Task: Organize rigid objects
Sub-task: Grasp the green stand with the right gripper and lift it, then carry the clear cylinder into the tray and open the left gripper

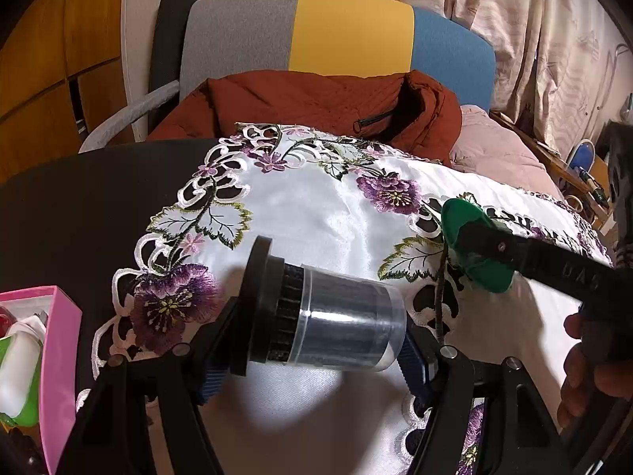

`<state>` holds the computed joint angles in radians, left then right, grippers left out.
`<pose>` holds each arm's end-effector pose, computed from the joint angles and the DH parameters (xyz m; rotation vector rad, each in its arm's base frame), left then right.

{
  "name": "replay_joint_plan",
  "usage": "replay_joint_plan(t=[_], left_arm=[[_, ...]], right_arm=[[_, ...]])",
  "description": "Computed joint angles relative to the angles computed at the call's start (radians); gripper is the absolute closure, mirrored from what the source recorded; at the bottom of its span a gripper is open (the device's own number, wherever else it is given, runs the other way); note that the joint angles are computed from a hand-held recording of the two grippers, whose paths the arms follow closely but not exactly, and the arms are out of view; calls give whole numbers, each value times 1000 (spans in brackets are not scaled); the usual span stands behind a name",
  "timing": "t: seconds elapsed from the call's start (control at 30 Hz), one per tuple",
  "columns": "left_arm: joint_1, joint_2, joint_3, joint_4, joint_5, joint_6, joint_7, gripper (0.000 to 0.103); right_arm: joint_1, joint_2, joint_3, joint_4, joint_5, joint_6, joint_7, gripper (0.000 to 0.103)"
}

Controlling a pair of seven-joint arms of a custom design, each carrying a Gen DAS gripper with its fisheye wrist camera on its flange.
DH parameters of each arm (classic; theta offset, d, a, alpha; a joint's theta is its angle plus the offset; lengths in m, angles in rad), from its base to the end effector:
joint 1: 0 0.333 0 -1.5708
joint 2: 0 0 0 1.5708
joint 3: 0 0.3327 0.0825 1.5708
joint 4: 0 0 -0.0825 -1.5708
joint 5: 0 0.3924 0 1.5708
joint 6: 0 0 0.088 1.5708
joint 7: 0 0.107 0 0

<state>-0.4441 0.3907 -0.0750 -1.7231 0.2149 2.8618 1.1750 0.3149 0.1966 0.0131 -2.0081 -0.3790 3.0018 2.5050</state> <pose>0.6215 -0.3598 0.4584 -1.5804 2.1204 -0.9336 0.6030 0.2329 0.4614 -1.4489 1.8729 -0.3939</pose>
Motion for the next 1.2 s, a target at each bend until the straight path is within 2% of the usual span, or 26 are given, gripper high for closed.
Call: replay_joint_plan(t=[0.13, 0.27, 0.33, 0.4, 0.57, 0.73, 0.9, 1.0, 1.13, 1.2], left_arm=[[6, 0, -6, -2, -11, 5, 7, 31], [10, 1, -10, -2, -22, 8, 16, 31], [19, 1, -19, -5, -38, 12, 28, 31], [19, 0, -19, -6, -46, 14, 32, 31], [13, 1, -14, -5, -49, 12, 34, 31], [6, 2, -6, -1, -39, 4, 29, 31], [-3, -15, 4, -7, -15, -18, 17, 32], [20, -61, -21, -68, -28, 15, 37, 32], [52, -134, -62, -163, -65, 63, 82, 32], [75, -170, -93, -208, -116, 74, 114, 32]], right_arm=[[-2, -11, 13, -6, 34, -24, 13, 45], [10, -34, 28, 10, 42, -107, 16, 45], [25, -45, 30, 31, 17, -176, 29, 45], [47, -65, 28, 46, -35, -263, 85, 45], [66, -149, 56, 12, -131, -382, 220, 45], [88, -241, 118, -34, -262, -516, 383, 45], [88, -275, 146, -84, -270, -490, 438, 45], [85, -261, 149, -65, -291, -530, 428, 45], [78, -265, 135, -95, -236, -446, 421, 45], [76, -260, 138, -92, -228, -447, 416, 45]])
